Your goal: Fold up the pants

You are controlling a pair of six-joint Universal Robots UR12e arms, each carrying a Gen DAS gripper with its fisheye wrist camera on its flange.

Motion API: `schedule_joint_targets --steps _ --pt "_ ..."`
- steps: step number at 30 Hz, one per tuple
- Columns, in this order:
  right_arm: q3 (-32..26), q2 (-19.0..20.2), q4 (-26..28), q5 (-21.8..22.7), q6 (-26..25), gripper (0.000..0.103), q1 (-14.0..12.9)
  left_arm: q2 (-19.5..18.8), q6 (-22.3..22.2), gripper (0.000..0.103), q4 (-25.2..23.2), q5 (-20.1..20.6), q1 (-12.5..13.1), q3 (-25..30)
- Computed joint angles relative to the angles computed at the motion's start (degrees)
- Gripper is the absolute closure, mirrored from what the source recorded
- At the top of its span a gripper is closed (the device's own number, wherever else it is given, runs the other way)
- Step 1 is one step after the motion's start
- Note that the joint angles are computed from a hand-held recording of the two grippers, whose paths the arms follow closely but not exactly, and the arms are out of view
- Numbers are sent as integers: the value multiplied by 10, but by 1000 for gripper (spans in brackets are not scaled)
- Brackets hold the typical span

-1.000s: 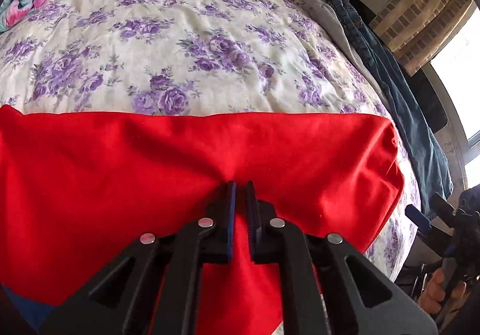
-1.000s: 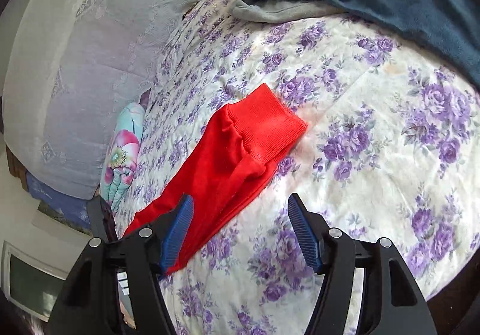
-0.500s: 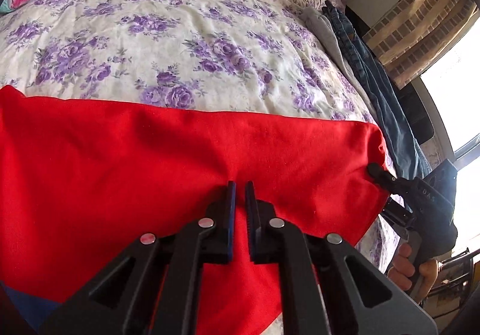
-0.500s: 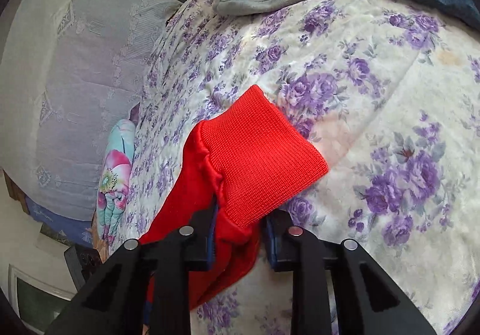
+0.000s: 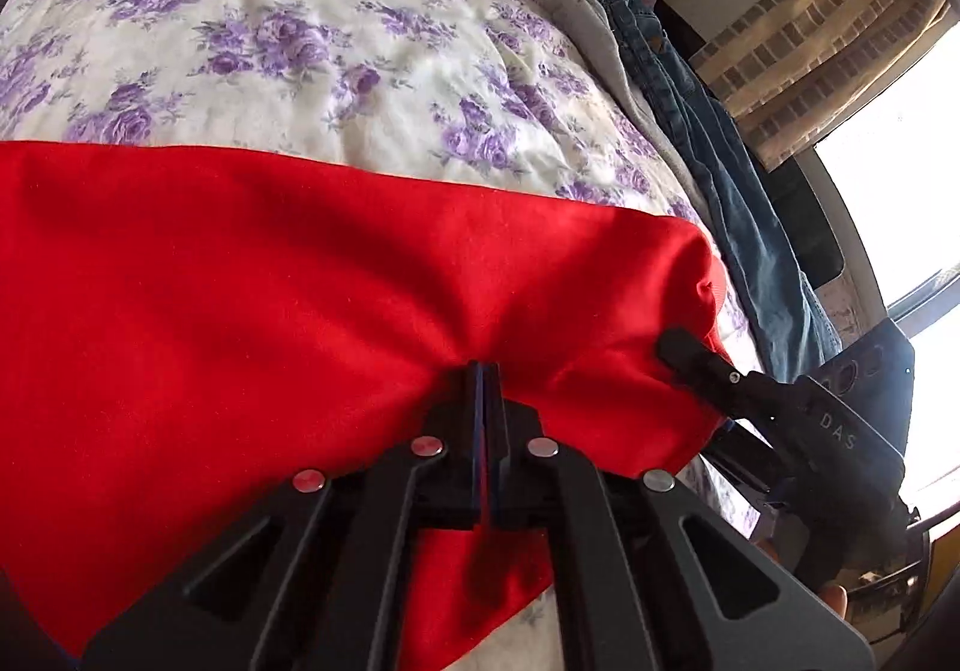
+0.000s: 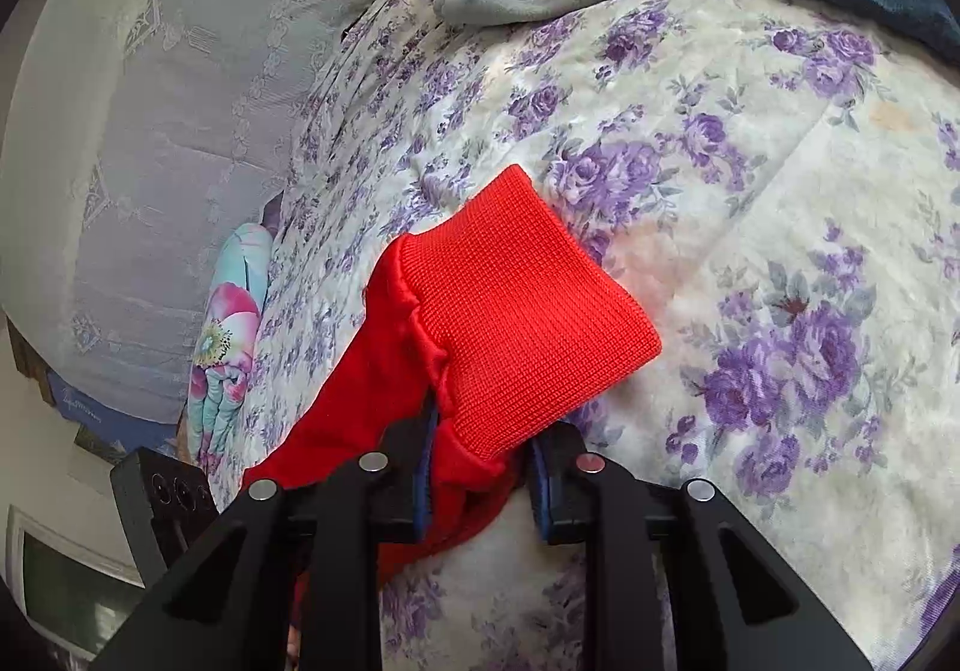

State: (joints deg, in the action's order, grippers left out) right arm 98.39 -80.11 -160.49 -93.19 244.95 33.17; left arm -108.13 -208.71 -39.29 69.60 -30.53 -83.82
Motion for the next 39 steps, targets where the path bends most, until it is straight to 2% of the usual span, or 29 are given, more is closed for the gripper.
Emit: schedule_joint_targets --steps 4,7,9,15,17,20,23,25,26,28,31,34,37,38,39 --pt "-14 1 28 -13 -9 78 4 20 -6 102 0 -15 0 -22" --pt "-29 5 60 -27 -21 78 8 35 12 102 9 12 -10 -42" --pt "-45 9 90 -47 -32 78 13 33 26 102 5 36 -17 -39" --pt "-91 17 143 -74 -61 78 25 24 19 102 -11 41 -17 -19" --pt "-120 23 173 -99 -101 78 35 39 15 102 -2 18 -8 -34" --pt "-192 49 258 -158 -198 78 61 77 15 102 -8 51 10 -62" --pt "-275 92 339 -211 -290 78 89 117 -17 102 -64 80 44 -93" --pt "-326 124 377 -228 -341 78 106 148 -47 102 -54 80 73 -129" --pt "-347 138 391 -230 -363 78 114 161 -47 102 -46 91 83 -144" --pt "-390 170 419 -229 -393 78 127 180 -27 102 -36 110 95 -163" --pt "-444 214 465 -231 -414 78 143 193 -2 102 -20 67 117 -188" --pt "-467 242 495 -233 -425 76 154 191 11 102 -11 59 121 -198" --pt "-461 246 478 -211 -436 52 158 188 22 102 12 86 111 -201" --pt "-459 246 470 -202 -449 40 159 188 23 102 18 86 111 -203" --pt "-459 244 469 -190 -460 37 160 188 21 102 23 79 114 -206"
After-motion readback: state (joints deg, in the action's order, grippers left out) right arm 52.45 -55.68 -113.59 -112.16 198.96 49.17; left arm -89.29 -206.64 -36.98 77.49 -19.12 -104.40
